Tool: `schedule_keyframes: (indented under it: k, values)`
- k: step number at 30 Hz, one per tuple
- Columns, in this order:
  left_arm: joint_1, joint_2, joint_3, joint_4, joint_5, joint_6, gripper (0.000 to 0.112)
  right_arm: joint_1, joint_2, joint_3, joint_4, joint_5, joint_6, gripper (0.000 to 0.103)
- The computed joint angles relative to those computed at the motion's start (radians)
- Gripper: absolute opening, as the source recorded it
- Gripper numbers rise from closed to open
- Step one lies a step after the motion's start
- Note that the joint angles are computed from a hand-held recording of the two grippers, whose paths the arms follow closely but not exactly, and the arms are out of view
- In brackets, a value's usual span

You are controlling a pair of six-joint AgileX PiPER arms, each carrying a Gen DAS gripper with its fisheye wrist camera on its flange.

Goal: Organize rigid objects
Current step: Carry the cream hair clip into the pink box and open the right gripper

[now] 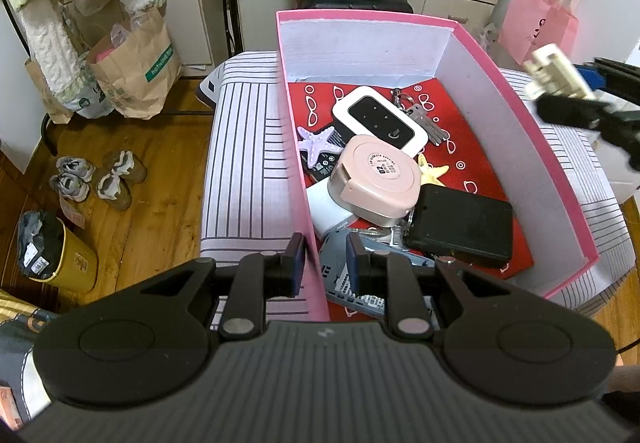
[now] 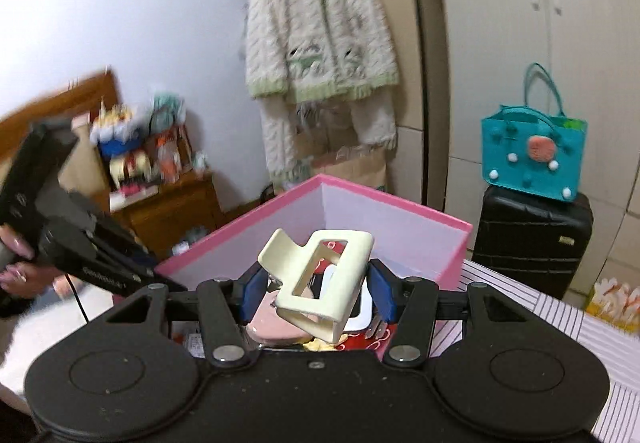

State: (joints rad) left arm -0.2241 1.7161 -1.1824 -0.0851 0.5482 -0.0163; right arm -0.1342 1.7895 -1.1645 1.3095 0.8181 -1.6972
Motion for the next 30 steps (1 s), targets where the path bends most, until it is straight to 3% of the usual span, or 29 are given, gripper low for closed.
schedule_keyframes:
  k: [5, 9, 10, 12, 15, 18, 23, 26, 30]
  values:
    - [0.01, -0.017, 0.036, -0.035, -0.038, 0.031, 0.019, 0.148, 0.051, -0.083, -0.239, -0.204, 0.186, 0.06]
    - [0.02, -0.024, 0.052, -0.069, -0.053, 0.064, 0.019, 0.23, 0.125, -0.176, -0.503, -0.299, 0.429, 0.059]
    - [0.021, -0.025, 0.055, -0.071, -0.057, 0.068, 0.019, 0.25, 0.137, -0.19, -0.575, -0.321, 0.492, 0.053]
    - [0.021, -0.028, 0.062, -0.077, -0.064, 0.075, 0.019, 0.275, 0.161, -0.223, -0.704, -0.329, 0.609, 0.052]
    - [0.024, -0.029, 0.065, -0.088, -0.067, 0.086, 0.019, 0.268, 0.186, -0.259, -0.677, -0.263, 0.561, 0.047]
    - [0.025, -0.029, 0.063, -0.094, -0.063, 0.093, 0.019, 0.286, 0.168, -0.218, -0.686, -0.322, 0.552, 0.045]
    - [0.028, -0.031, 0.066, -0.106, -0.064, 0.101, 0.019, 0.254, 0.159, -0.213, -0.611, -0.309, 0.538, 0.045]
    - [0.032, -0.034, 0.075, -0.12, -0.075, 0.109, 0.019, 0.216, 0.109, -0.155, -0.461, -0.328, 0.447, 0.047]
    - [0.037, -0.037, 0.083, -0.136, -0.083, 0.112, 0.019, 0.142, 0.027, -0.056, -0.23, -0.282, 0.296, 0.05]
